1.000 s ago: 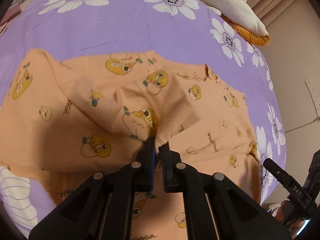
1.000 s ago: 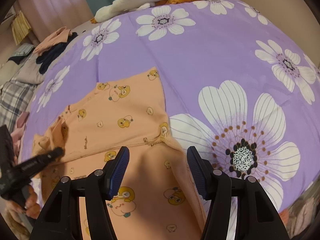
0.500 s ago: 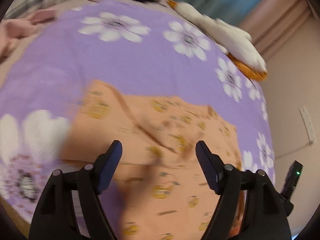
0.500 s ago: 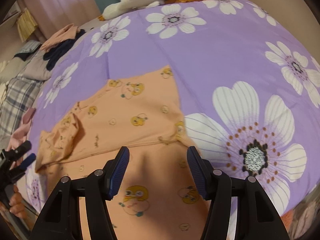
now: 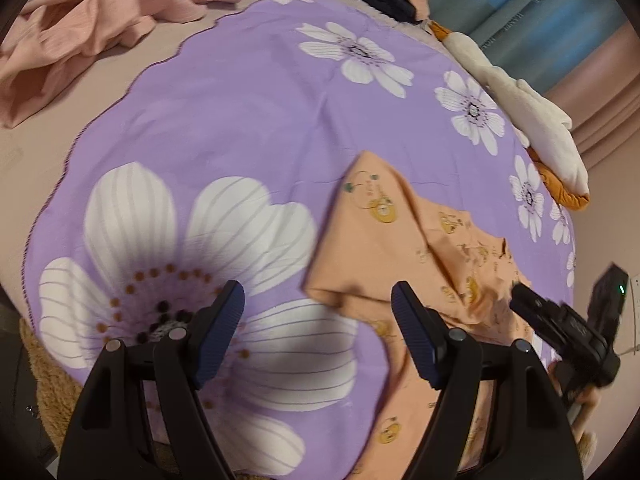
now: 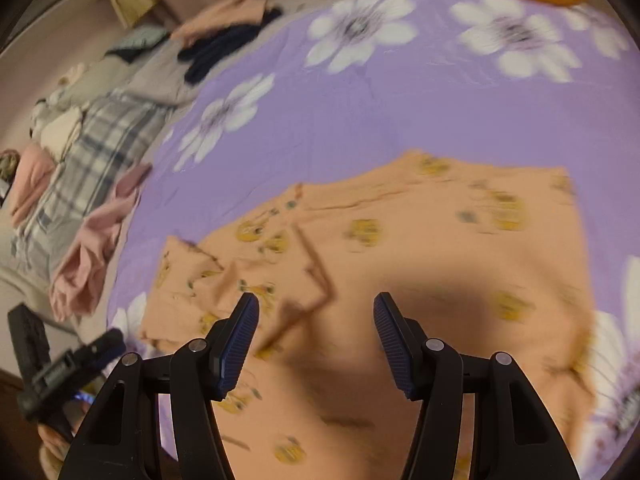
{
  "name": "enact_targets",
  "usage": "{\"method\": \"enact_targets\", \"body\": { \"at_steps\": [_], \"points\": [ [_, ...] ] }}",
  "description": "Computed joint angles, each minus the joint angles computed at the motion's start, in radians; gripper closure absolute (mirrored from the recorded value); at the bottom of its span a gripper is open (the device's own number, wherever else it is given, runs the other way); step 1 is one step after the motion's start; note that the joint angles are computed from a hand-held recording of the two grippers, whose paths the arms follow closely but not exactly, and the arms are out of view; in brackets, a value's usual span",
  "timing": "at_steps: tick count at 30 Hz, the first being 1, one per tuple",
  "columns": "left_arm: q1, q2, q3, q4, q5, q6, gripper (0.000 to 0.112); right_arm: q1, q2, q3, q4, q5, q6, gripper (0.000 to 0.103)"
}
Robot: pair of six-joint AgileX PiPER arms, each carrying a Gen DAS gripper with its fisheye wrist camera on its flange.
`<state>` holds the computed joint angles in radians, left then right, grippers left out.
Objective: Fold small clothes
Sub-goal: 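Move both tools back over the folded shirt, then grasp the side edge of the orange shirt with the right gripper and lift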
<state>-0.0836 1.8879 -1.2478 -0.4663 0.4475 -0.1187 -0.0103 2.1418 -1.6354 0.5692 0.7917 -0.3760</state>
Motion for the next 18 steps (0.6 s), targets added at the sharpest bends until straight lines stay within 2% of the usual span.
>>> {"method": "enact_targets", "body": {
  "at_steps": [3,6,8,10,11,12,18],
  "points": [
    [0.023,-0.015,0.024,-0.037,0.001,0.039,0.036,0.051,0.079,-0.101,-0.09,0.034,0.092,0.044],
    [0.04,-0.03,0.051,-0.063,-0.006,0.07,0.036,0.076,0.119,-0.137,-0.097,0.06,0.112,0.044],
    [0.045,-0.028,0.053,-0.067,-0.005,0.074,0.036,0.094,0.112,-0.123,-0.118,0.03,0.123,0.046],
    [0.051,-0.024,0.054,-0.079,-0.002,0.082,0.036,0.11,0.088,-0.097,-0.155,0.0,0.138,0.069],
    [0.053,-0.021,0.051,-0.085,0.001,0.087,0.036,0.112,0.081,-0.093,-0.156,0.006,0.136,0.087],
    [0.052,-0.018,0.048,-0.088,0.003,0.089,0.036,0.105,0.083,-0.103,-0.146,0.016,0.123,0.092],
    [0.042,-0.011,0.032,-0.069,0.009,0.071,0.036,0.069,-0.045,-0.041,-0.038,-0.043,-0.02,0.095]
  ]
}}
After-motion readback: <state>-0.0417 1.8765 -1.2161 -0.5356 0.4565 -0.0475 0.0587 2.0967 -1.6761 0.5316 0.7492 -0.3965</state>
